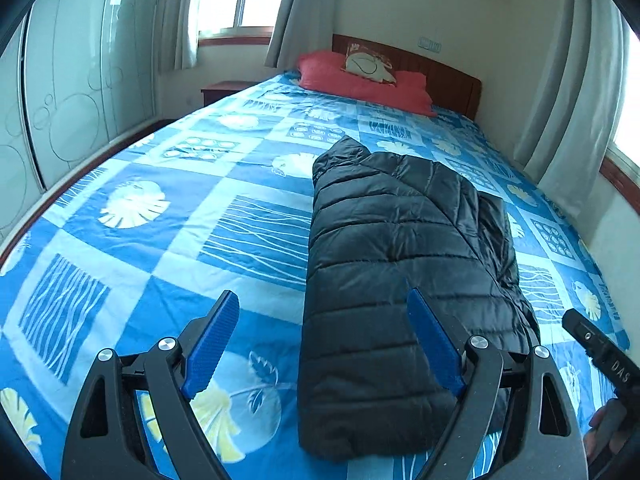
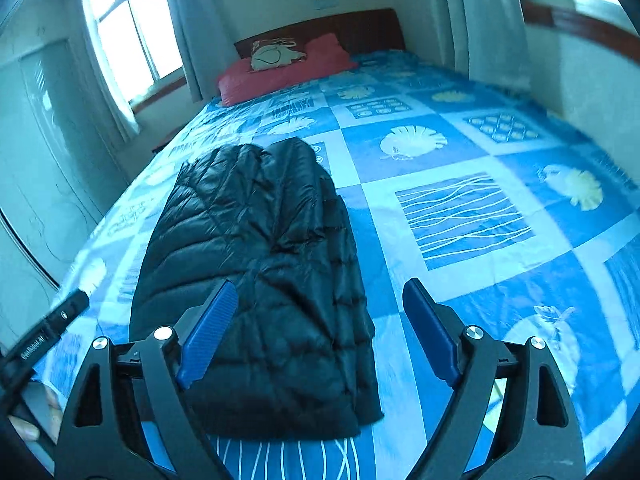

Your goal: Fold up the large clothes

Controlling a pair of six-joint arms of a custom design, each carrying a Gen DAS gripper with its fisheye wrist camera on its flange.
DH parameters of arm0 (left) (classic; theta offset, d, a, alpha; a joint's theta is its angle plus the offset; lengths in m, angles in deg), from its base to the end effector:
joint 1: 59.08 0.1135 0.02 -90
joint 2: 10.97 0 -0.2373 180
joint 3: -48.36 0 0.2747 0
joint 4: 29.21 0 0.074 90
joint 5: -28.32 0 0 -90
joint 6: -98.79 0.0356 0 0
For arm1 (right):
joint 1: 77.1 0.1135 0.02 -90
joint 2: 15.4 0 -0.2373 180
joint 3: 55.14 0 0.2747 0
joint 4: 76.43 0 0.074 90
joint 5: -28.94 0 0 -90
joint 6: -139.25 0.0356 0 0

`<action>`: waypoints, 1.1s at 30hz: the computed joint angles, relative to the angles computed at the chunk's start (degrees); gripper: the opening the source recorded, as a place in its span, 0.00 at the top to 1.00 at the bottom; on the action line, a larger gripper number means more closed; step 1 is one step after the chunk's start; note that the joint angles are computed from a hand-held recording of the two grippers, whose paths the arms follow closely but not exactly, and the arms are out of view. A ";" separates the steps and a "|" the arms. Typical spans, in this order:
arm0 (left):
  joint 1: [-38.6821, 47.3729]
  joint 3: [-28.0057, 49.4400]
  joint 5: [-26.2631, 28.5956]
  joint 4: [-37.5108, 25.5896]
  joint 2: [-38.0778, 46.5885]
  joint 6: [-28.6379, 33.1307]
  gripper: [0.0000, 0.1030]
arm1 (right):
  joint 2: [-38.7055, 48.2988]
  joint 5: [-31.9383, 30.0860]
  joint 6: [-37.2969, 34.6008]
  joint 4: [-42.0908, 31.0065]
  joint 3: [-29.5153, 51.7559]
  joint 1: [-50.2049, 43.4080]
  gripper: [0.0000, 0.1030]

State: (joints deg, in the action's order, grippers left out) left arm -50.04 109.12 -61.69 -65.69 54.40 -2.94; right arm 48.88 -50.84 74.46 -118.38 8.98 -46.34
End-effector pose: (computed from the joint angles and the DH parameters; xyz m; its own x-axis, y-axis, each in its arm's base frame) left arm 0.2741 0.0436 0.2351 -0.6036 -0.3019 -0.7380 -0.2859 0.9459 -0.1531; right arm 0.2375 0.1340 0.2534 -0.6875 0.0786 -0.7219 -0.1076 0.9721 0.2083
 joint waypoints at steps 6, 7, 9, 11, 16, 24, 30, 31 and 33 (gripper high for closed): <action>-2.13 -2.25 -3.01 -3.04 -6.25 0.37 0.18 | -1.97 6.41 1.03 -2.48 0.22 6.23 0.17; -2.48 -2.70 -3.47 -3.35 -7.10 0.24 0.18 | -2.55 7.26 1.05 -2.88 0.12 7.08 0.17; -2.78 -3.47 -3.48 -4.18 -8.75 0.06 0.18 | -3.22 8.44 1.05 -3.53 0.11 8.11 0.17; -3.18 -4.08 -3.56 -4.84 -9.95 -0.17 0.18 | -4.09 8.90 1.18 -3.79 -0.25 8.92 0.16; -4.39 -5.09 -4.28 -5.87 -12.16 -0.37 0.18 | -5.55 9.99 1.76 -4.51 -1.05 10.18 0.16; -6.95 -6.15 -6.83 -6.98 -15.23 0.04 0.18 | -6.46 11.68 2.22 -5.51 -1.46 11.60 0.16; -7.99 -6.45 -7.42 -7.34 -16.23 0.19 0.18 | -7.63 12.40 2.36 -5.91 -1.91 12.52 0.16; -8.09 -6.45 -7.46 -7.36 -16.36 0.18 0.18 | -7.74 12.42 2.40 -6.02 -1.86 12.60 0.16; -8.08 -6.50 -7.44 -7.51 -16.63 0.30 0.18 | -7.96 12.40 2.40 -6.17 -1.80 12.66 0.16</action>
State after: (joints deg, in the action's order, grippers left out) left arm -58.12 102.62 -69.13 -73.20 37.77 -2.64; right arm 40.92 -38.44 76.86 -124.56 7.18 -33.68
